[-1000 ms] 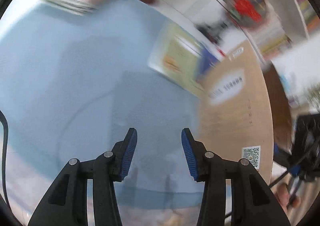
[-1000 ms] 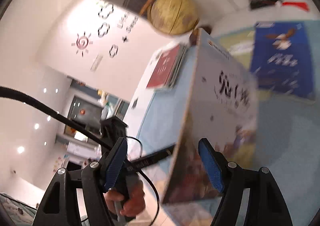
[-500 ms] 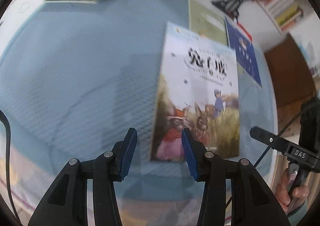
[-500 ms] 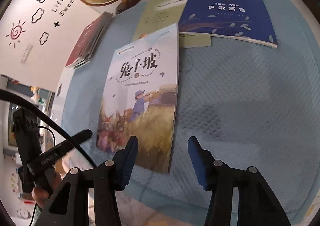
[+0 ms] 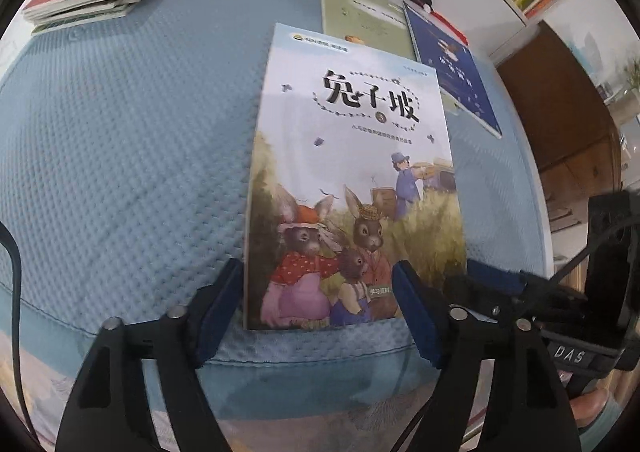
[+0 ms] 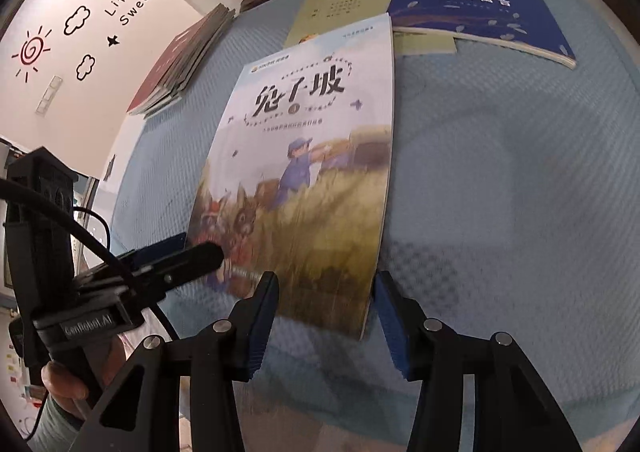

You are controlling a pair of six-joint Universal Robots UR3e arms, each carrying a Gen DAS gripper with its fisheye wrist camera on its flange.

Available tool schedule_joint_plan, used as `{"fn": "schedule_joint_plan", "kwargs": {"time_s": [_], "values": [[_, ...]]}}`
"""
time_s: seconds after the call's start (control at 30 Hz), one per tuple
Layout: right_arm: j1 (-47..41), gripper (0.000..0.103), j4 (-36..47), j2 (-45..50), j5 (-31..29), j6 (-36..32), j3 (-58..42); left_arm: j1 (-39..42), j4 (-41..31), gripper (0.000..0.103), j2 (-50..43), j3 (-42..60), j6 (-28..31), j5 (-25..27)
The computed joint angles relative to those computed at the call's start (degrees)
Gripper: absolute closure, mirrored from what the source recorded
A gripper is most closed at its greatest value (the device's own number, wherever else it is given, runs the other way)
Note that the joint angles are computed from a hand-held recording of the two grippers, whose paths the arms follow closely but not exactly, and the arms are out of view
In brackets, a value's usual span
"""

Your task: Organize books

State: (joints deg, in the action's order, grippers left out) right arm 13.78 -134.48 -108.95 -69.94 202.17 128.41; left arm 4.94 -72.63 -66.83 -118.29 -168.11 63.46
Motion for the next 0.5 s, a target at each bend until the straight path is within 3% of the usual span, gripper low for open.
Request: {"fn": "schedule_joint_plan", "kwargs": {"time_s": [0.1, 0.17, 0.2, 0.3, 0.33, 0.43, 0.47, 0.5], "values": [[0.4, 0.054, 0.8, -2.5, -1.4, 1.5, 1.2, 7.6, -7.8, 0.064, 3.9, -0.7, 5.2, -4.3], [0.5, 0.053, -0.2, -2.2, -1.4, 3.1, 1.4, 16.0, -18.7, 0.065, 6.3, 0.2, 12.4, -11.8], [0.4, 0.053, -0.6, -2.2, -1.1, 3.8, 1.7, 21.1, -28.0, 0.065, 7.9, 1.7, 18.5, -16.0], [-1.6, 0.051, -0.3, -4.6, 0.9, 5.2, 3.5, 27.5, -44.9, 0.065, 8.1, 6.5, 30.6, -21.5], [-2.8, 0.048, -0.7, -5.7, 2.2, 5.8, 4.7, 27.0, -46.1, 0.065, 7.8, 7.1, 31.5, -22.1], [-4.4, 0.047, -1.1, -7.4, 3.7, 7.1, 6.4, 21.6, -33.5, 0.066, 6.7, 3.8, 24.0, -19.0], [-4.3, 0.047, -0.8, -7.6, 3.5, 7.2, 6.2, 19.9, -29.0, 0.073, 5.6, 1.8, 21.6, -18.3], [-3.7, 0.047, -0.7, -7.2, 2.8, 7.5, 5.8, 18.3, -24.6, 0.088, 4.4, 0.1, 19.5, -17.7]]}}
